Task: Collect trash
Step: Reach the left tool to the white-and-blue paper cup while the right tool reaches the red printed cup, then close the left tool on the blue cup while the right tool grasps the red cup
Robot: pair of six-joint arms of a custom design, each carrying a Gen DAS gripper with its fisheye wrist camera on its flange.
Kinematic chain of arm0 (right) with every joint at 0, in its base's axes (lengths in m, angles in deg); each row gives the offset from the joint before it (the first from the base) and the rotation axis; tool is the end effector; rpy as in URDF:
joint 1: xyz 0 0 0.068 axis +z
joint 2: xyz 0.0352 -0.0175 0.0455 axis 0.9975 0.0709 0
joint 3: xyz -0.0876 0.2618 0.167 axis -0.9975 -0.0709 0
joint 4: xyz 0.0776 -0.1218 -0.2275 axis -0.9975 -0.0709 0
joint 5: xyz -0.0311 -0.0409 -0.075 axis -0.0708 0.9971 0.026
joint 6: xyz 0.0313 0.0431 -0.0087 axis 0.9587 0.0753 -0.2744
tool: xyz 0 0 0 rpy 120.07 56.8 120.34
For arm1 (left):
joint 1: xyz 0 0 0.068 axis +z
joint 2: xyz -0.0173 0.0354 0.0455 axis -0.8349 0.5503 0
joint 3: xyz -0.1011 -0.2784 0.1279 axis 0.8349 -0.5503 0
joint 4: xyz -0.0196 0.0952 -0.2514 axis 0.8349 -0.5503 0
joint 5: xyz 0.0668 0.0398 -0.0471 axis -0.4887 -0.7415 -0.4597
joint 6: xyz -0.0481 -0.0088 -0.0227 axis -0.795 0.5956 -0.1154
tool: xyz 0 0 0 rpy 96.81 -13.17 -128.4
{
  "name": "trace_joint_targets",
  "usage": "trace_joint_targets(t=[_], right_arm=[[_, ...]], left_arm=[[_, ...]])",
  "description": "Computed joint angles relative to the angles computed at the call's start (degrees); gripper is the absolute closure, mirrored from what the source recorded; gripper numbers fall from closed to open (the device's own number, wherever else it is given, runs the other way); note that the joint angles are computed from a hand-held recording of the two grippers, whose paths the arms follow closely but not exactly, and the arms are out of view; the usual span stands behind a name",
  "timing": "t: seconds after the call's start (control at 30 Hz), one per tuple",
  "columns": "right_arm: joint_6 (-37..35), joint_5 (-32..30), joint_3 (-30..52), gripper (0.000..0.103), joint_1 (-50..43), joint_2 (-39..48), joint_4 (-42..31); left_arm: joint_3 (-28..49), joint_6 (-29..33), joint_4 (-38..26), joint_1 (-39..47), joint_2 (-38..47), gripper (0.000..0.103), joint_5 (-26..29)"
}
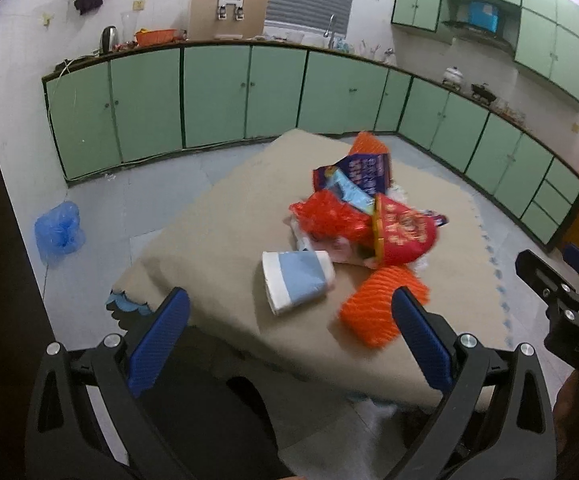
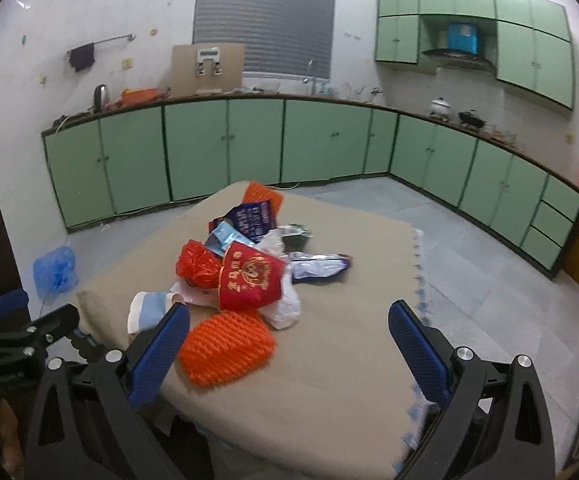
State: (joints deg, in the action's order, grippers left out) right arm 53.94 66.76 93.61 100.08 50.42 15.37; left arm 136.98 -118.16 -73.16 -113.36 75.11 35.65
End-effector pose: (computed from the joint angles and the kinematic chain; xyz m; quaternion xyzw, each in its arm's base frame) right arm 0.3076 0.0821 0.2876 -0.1989 0.8544 0.0811 0.4731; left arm 0.2142 -0.2793 0.2724 -0.2170 0.8839 0.0355 0.4128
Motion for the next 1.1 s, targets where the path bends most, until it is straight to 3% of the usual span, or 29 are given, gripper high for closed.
trace_joint_targets(t=[0.2, 0.47, 0.77, 0.83, 0.87, 0.97, 1.1], right_arm=[[0.1, -0.2, 6.4, 0.006, 2.3, 13.1, 2.3], [2.8, -0.2, 16.4, 0.006, 2.9, 22.5, -1.3], [4.4, -2.2, 16.0, 0.006, 0.4, 22.1, -1.6], [4.1, -2.0, 15.7, 0.006, 0.6, 22.0, -1.4], [4.1, -1.9, 15.8, 0.006, 0.7, 22.1, -1.5], [3.8, -0.6, 15.4, 0.006, 1.9, 22.3, -1.1], [3.4, 3.2, 16.1, 0.006, 4.4, 24.1, -0.7]], left_arm=[[-5.1, 9.8, 15.6, 8.1, 3.7, 0.005, 6.4], [-8.4, 18.0, 26.2, 14.0, 8.0, 0.005, 11.4], [-4.7, 19.0, 25.3, 16.2, 13.1, 0.006, 14.3], [-5.1, 19.4, 25.9, 15.8, 12.8, 0.027, 13.9], [-5.3, 19.6, 26.3, 15.9, 12.6, 0.027, 14.4], [-6.3, 19.7, 27.0, 15.3, 11.2, 0.028, 12.8], [-7.3, 19.6, 25.4, 13.7, 7.9, 0.028, 6.9]])
